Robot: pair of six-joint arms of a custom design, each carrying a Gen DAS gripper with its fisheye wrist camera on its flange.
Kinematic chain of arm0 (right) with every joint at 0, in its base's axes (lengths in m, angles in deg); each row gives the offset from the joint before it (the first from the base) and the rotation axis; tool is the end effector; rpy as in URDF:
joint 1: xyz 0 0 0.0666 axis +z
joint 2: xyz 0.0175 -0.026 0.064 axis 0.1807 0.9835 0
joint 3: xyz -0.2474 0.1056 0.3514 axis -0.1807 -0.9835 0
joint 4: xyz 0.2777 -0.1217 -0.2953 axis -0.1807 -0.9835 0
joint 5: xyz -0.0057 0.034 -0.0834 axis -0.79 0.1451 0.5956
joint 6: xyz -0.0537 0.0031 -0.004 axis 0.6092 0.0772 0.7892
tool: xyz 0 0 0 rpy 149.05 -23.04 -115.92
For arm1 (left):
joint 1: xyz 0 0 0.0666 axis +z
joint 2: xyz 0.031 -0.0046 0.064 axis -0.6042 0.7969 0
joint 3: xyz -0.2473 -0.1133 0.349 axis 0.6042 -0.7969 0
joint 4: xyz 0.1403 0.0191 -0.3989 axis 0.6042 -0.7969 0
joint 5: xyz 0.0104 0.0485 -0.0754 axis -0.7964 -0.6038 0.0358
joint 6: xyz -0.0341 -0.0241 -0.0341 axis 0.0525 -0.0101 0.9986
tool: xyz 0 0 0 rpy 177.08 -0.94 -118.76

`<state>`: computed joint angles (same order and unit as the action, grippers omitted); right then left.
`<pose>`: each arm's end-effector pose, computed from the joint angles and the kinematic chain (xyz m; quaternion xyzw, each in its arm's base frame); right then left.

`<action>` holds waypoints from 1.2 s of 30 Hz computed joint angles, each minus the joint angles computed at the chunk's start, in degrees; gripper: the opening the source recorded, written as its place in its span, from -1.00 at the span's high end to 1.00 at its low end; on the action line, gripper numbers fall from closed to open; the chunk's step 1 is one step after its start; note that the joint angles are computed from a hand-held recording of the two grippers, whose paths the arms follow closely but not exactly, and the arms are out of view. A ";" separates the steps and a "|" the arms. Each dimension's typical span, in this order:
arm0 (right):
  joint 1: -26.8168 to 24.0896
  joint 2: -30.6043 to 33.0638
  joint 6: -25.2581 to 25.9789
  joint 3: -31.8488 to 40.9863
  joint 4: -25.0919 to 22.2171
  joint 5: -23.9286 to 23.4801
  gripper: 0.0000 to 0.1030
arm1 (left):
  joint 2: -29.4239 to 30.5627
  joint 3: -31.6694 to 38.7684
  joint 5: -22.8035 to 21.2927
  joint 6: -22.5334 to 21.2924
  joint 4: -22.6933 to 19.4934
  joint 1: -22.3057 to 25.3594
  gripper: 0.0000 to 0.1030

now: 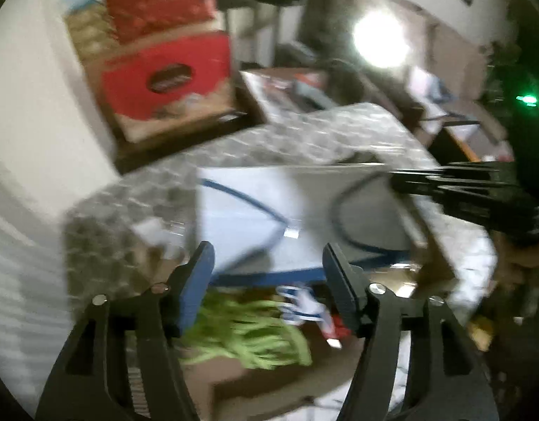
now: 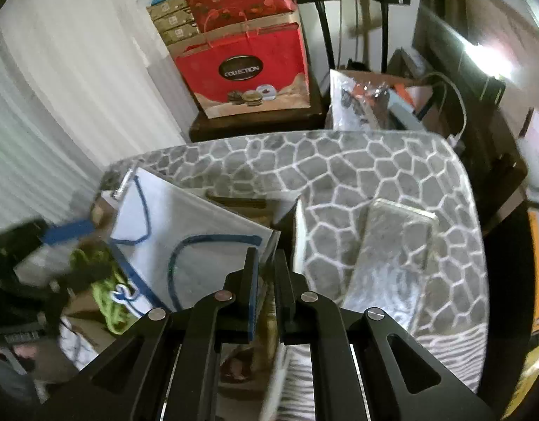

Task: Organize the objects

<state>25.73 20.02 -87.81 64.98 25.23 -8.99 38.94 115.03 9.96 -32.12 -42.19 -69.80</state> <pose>0.3608 0.0973 0.4588 0.0712 0.9545 0.0821 0.2778 0.4259 -0.2789 0.4998 0.3506 0.8933 -0.1212 0.2538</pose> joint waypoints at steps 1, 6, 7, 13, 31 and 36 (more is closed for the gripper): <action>0.24 0.10 0.79 0.03 -0.16 0.86 0.86 | 0.00 -0.18 -1.65 0.43 0.61 -0.06 -0.24; 1.26 0.65 2.94 0.15 -0.39 3.85 0.87 | 0.23 -0.92 -3.73 1.83 1.63 0.17 -0.29; 1.37 0.77 3.31 0.29 -0.49 4.31 0.87 | 0.22 -1.05 -4.04 1.87 1.76 0.22 -0.31; 2.76 1.24 4.99 0.95 -0.83 7.65 0.86 | 0.44 -2.64 -6.74 1.92 4.00 0.31 -0.35; 3.37 2.78 4.25 0.69 -0.26 6.23 0.85 | 5.59 0.47 8.58 7.97 -1.49 4.85 0.01; 3.92 3.22 4.05 1.02 -0.17 6.99 0.85 | 6.29 0.86 11.68 8.91 -1.98 5.98 0.34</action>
